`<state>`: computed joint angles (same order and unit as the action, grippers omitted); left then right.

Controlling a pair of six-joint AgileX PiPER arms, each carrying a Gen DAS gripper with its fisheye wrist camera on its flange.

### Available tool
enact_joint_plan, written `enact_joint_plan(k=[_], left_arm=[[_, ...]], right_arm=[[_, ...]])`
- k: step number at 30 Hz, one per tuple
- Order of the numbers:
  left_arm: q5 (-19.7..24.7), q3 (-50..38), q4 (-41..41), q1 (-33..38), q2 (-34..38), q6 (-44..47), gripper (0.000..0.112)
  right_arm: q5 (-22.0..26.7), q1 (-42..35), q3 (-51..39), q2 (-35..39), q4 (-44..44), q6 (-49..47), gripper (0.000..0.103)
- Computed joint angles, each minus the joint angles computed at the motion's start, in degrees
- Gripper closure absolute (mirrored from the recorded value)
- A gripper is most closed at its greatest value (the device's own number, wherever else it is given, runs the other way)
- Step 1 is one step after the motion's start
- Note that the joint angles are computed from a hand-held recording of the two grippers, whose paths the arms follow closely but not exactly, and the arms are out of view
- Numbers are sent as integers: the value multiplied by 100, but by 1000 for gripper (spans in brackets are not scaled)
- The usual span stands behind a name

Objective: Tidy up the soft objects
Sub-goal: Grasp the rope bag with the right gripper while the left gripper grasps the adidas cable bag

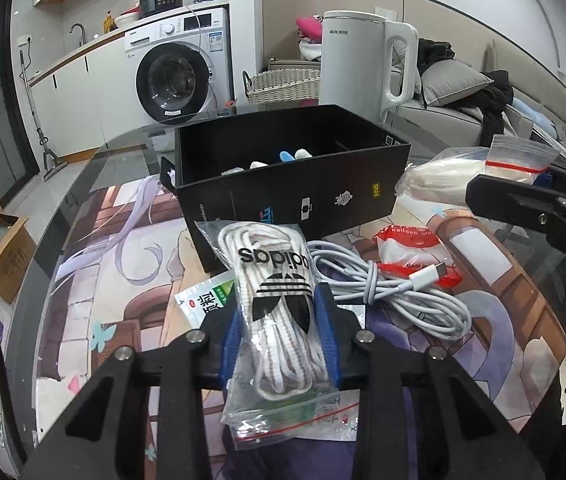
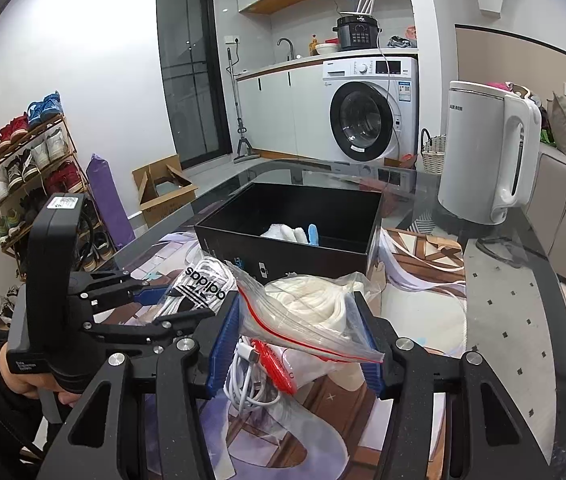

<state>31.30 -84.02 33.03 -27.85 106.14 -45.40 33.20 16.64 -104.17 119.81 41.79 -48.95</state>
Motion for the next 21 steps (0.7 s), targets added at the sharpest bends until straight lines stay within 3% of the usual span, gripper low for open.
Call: enact_joint_plan(k=[8,15,21], left_arm=[[-73,37,70,24,-82,-36,83],[-185,144,292,28,-243,-266,93],[-110,68,48,91,-193,-15,91]], right_arm=[[-54,-17,81,-61,112,-111,50],[-113,-21,161,-117,209,-205,50],[-127,-5,170,-117,194,-205,50]])
